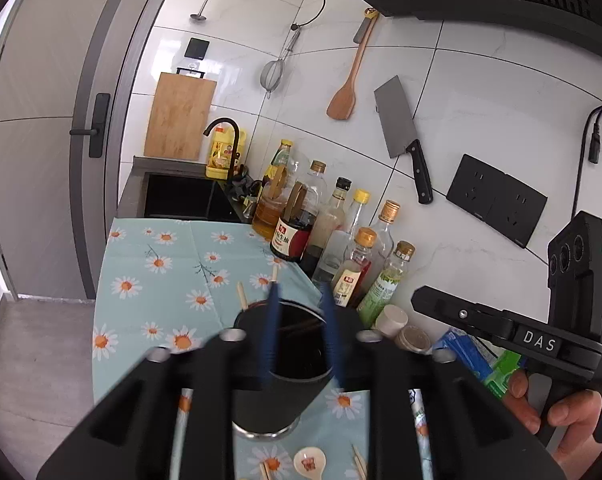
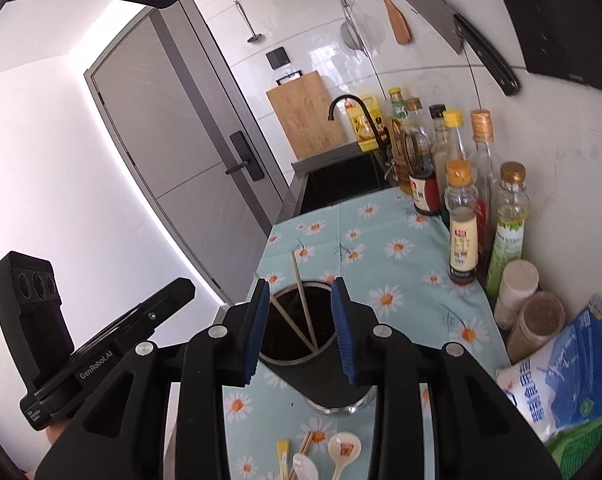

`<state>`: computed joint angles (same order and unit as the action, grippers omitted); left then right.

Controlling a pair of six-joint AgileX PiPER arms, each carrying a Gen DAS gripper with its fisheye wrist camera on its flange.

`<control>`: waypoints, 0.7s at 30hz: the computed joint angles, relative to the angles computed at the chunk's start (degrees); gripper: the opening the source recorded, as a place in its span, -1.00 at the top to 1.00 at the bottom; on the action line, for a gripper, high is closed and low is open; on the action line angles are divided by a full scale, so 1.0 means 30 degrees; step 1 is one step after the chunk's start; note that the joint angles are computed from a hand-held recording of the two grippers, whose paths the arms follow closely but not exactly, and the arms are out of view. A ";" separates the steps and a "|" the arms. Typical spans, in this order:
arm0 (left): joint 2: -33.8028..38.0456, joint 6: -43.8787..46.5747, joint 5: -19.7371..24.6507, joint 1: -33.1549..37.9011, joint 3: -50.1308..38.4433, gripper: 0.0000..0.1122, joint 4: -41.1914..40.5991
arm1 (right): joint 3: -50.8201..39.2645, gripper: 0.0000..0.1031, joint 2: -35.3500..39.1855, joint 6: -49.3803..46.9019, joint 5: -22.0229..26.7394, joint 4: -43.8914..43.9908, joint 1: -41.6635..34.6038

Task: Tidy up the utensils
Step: 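Move the right gripper back to the table and close on another chopstick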

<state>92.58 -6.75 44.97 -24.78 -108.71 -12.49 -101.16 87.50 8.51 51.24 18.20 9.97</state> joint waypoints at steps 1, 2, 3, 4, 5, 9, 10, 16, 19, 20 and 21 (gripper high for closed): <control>-0.0318 0.0058 -0.0072 0.0038 0.0399 0.44 -0.0125 | 0.0141 0.34 -0.0203 -0.0016 0.0467 0.0155 -0.0149; -0.0601 0.0053 -0.0135 0.0031 0.0738 0.44 -0.0072 | 0.0257 0.30 -0.0357 0.0005 0.0851 0.0222 -0.0264; -0.0904 -0.0001 -0.0113 -0.0001 0.1067 0.44 0.0067 | 0.0453 0.27 -0.0560 -0.0010 0.1323 0.0382 -0.0426; -0.1174 0.0056 -0.0010 0.0047 0.1358 0.44 -0.0065 | 0.0636 0.26 -0.0718 -0.0015 0.1612 0.0511 -0.0543; -0.1381 0.0128 0.0104 0.0119 0.1582 0.44 -0.0255 | 0.0849 0.26 -0.0913 0.0054 0.2063 0.0594 -0.0667; -0.2184 0.0488 0.0579 0.0339 0.2474 0.44 -0.0949 | 0.1697 0.26 -0.1693 0.0243 0.3318 0.0374 -0.0752; -0.2359 0.0434 0.0791 0.0331 0.2657 0.44 -0.0906 | 0.1879 0.26 -0.1885 0.0308 0.3697 0.0191 -0.0697; -0.3275 0.0132 0.1681 0.0350 0.4126 0.44 -0.0820 | 0.3254 0.13 -0.2795 0.0512 0.5060 -0.0287 -0.0570; -0.3625 0.0470 0.2112 0.0531 0.4906 0.44 -0.1404 | 0.3787 0.13 -0.2915 0.0830 0.5797 -0.0618 -0.0495; -0.3761 0.0515 0.2244 0.0551 0.5185 0.44 -0.1476 | 0.4122 0.13 -0.3040 0.0730 0.5918 -0.0441 -0.0613; -0.3913 0.0666 0.2308 0.0622 0.5482 0.44 -0.1672 | 0.4322 0.13 -0.3071 0.0792 0.6136 -0.0521 -0.0630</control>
<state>80.84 -4.75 51.90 -22.91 -92.27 -17.51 -88.19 78.29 10.88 69.64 16.64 8.08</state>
